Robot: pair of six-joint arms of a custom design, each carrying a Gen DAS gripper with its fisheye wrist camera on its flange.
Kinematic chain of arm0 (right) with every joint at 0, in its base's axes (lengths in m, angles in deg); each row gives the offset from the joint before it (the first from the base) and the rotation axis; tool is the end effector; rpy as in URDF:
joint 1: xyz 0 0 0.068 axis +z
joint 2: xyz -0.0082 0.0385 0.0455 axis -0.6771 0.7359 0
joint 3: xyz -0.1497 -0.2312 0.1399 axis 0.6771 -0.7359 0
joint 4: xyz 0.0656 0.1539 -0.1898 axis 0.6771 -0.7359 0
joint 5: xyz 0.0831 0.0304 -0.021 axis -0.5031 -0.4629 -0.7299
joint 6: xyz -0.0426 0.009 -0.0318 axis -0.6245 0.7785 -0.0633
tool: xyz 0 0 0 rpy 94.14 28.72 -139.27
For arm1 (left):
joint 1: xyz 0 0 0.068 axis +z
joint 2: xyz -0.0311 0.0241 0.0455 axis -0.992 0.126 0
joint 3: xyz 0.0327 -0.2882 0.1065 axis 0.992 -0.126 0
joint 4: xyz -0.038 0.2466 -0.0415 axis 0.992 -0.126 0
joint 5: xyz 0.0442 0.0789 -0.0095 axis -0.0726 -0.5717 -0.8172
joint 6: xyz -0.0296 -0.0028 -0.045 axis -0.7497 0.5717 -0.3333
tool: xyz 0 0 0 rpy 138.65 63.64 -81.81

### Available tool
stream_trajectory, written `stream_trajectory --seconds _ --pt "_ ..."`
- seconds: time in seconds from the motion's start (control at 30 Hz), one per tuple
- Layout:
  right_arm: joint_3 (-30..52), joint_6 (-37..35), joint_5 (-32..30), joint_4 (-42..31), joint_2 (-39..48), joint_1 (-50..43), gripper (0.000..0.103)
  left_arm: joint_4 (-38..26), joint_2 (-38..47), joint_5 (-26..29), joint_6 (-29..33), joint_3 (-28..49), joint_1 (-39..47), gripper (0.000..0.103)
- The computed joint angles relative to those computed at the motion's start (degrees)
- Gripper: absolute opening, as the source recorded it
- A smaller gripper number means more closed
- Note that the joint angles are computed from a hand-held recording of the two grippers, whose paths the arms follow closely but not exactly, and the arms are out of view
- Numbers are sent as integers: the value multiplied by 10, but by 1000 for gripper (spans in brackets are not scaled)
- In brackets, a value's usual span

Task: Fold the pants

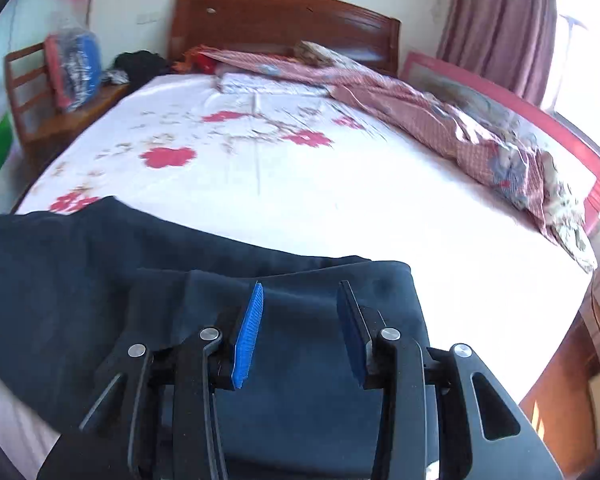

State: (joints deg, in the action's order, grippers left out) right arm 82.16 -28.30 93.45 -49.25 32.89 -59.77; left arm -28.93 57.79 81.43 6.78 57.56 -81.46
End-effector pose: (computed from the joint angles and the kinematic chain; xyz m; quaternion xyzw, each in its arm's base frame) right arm 0.1849 -0.0627 0.2929 0.0867 0.9111 -0.1615 0.3691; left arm 0.2457 -0.0105 0.2709 -0.0009 0.9500 -0.2325 0.2085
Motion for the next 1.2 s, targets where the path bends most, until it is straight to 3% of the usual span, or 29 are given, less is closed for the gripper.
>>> stream_trajectory --seconds 0.07,0.1,0.17,0.27,0.33,0.47,0.5,0.53,0.67,0.7,0.73,0.83,0.9,0.97,1.07,1.1,1.13,1.2 --pt "-26 -33 56 20 73 49 38 -13 4 7 9 11 31 100" --pt "-76 -46 134 82 73 101 38 -16 5 12 17 16 54 100" --pt "-145 -92 202 150 29 145 38 -20 10 21 36 32 113 100" --pt "-78 -34 111 38 16 83 38 -36 51 29 94 73 199 101" --pt "-66 -9 36 43 1 34 38 -37 87 21 127 99 238 101" --pt "-52 36 34 -6 -17 73 40 -49 168 28 196 148 265 101" --pt "-58 52 58 -15 -20 108 52 -52 184 26 205 158 264 101" --pt "-70 67 95 -7 -23 150 55 -57 203 29 213 168 262 101" --pt "-76 99 118 -42 -88 284 55 -65 242 18 211 192 255 101" --pt "-74 102 159 -58 -96 343 59 -71 247 29 211 195 255 101" --pt "-77 101 199 -73 -104 401 69 -73 250 39 209 195 255 101" --pt "-107 96 321 -109 -98 542 72 -65 252 48 214 185 253 101" --pt "-131 64 341 -84 -85 537 72 -66 255 51 219 183 250 101" --pt "-137 49 300 -75 -83 514 72 -69 255 53 221 182 248 101" --pt "-152 28 326 -61 -62 538 72 -75 248 50 229 178 251 101" --pt "-149 19 299 -57 -68 516 70 -75 245 50 232 177 253 101" --pt "-137 22 243 -68 -77 477 53 -76 243 49 232 176 255 101" --pt "-115 14 170 -73 -76 392 30 -80 243 47 231 176 259 101"
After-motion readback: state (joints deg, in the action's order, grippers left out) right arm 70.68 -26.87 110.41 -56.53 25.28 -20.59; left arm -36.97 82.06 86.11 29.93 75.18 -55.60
